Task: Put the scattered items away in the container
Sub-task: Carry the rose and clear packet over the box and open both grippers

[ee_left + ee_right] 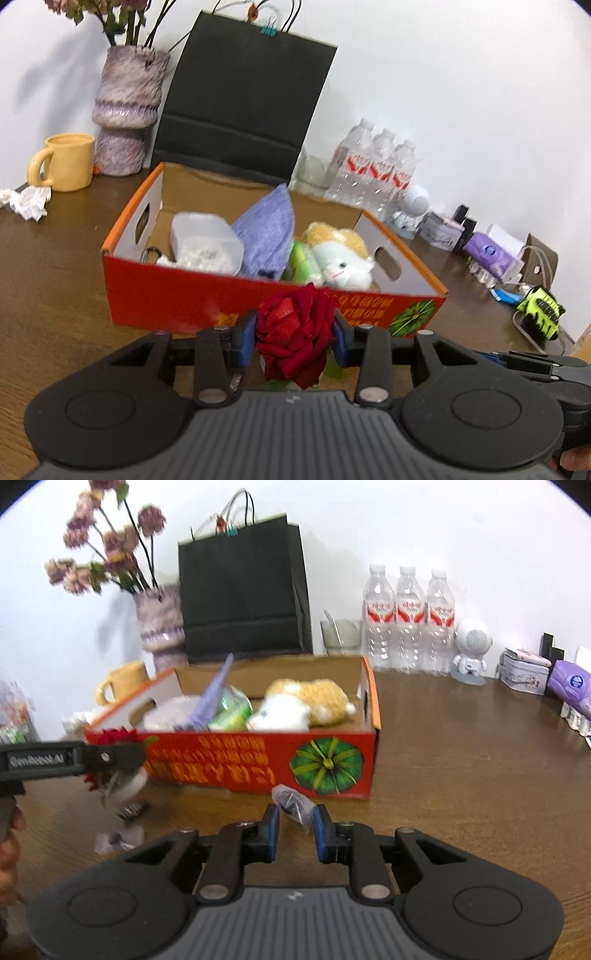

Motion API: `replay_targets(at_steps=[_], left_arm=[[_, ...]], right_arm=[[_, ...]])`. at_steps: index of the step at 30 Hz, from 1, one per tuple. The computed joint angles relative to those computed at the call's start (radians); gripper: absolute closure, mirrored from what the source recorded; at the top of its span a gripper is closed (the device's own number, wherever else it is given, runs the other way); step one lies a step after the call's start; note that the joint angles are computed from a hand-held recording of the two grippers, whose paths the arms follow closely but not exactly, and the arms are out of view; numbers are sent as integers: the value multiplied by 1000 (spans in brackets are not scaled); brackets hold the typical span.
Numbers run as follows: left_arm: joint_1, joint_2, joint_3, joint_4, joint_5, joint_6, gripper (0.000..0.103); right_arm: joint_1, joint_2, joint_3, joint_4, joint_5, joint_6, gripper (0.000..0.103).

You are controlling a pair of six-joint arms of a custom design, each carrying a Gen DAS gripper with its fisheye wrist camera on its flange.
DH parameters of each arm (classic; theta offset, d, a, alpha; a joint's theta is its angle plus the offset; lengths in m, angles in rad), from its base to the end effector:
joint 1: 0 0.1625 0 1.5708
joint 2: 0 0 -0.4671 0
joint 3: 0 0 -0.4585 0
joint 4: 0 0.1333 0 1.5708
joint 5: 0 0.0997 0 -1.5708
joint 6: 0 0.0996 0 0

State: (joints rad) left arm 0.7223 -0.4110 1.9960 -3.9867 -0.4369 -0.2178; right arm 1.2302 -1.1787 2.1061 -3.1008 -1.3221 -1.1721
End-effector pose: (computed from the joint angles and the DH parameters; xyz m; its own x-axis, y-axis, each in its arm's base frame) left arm -0.2424 -0.5115 -0.0641 -0.8726 -0.2183 -0.4369 0.3250 0.4082 -0.8531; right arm -0.0485 -0.6092 0.2043 -0.6264 -0.6410 0.4436 -0.7780 0.4787 -0.4069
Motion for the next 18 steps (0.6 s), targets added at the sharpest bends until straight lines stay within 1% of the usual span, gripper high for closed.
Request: replay_targets(at_steps=[2, 5, 8, 13, 15, 18], left_arm=[[-4, -9, -5, -14, -1, 33, 63], [-3, -27, -15, -20, 5, 79, 63], [11, -40, -39, -41, 10, 137, 63], [55, -32, -109, -84, 21, 222, 63], [78, -30, -126, -69, 11, 209, 63], [105, -33, -143, -32, -2, 206, 63]], right_arm=[[8, -13, -6, 23, 24, 9, 85], [33, -15, -28, 41, 34, 23, 85], [68, 4, -53, 18, 31, 32, 85], [129, 91, -118, -63, -19, 86, 85], [141, 128, -140, -93, -39, 112, 85], [158, 173, -172, -110, -73, 113, 85]])
